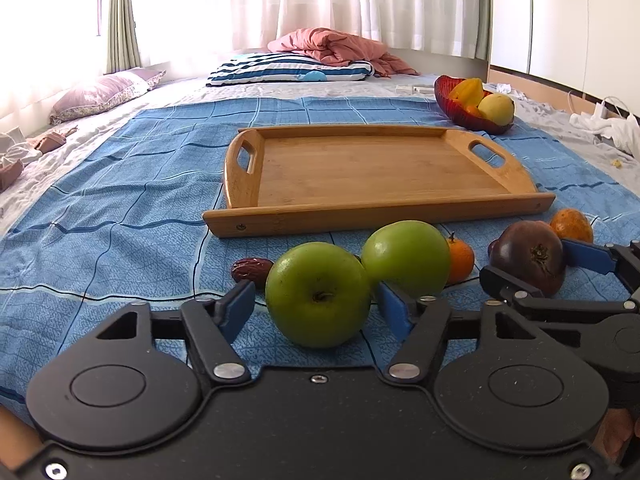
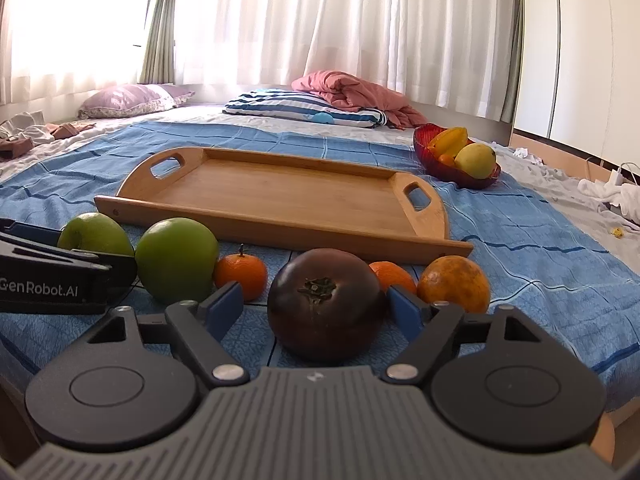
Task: Organize fruits
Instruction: 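Close left gripper on green apple while right gripper closes on dark brown fruit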
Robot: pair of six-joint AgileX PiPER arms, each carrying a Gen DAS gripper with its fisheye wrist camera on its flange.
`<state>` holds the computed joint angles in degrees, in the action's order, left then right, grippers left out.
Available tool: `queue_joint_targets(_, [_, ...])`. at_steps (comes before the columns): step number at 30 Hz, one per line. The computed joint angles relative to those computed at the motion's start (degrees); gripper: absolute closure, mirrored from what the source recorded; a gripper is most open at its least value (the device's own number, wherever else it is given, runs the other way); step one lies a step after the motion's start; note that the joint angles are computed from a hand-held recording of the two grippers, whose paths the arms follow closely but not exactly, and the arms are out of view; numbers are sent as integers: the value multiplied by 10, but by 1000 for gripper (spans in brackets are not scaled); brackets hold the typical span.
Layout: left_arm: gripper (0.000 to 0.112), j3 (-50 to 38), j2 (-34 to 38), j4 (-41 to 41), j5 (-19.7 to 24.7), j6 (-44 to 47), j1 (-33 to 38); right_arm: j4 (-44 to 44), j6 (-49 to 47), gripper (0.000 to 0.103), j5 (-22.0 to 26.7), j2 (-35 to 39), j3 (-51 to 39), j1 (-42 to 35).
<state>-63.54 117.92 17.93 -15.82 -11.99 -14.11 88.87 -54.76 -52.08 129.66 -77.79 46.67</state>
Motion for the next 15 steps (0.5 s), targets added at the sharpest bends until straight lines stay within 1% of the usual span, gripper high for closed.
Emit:
queue_joint_targets(6, [53, -2, 1, 19, 4, -16, 2, 9, -7, 18, 2, 4, -8, -3])
queue_joint_targets(10, [52, -10, 3, 32, 15, -36, 3, 9, -3, 19, 4, 3, -8, -4])
queue_joint_targets(12, [52, -12, 4, 28, 18, -34, 2, 10, -2, 19, 6, 3, -8, -5])
queue_joint_targets(15, [52, -12, 6, 2, 16, -7, 0, 12, -3, 19, 7, 4, -10, -6])
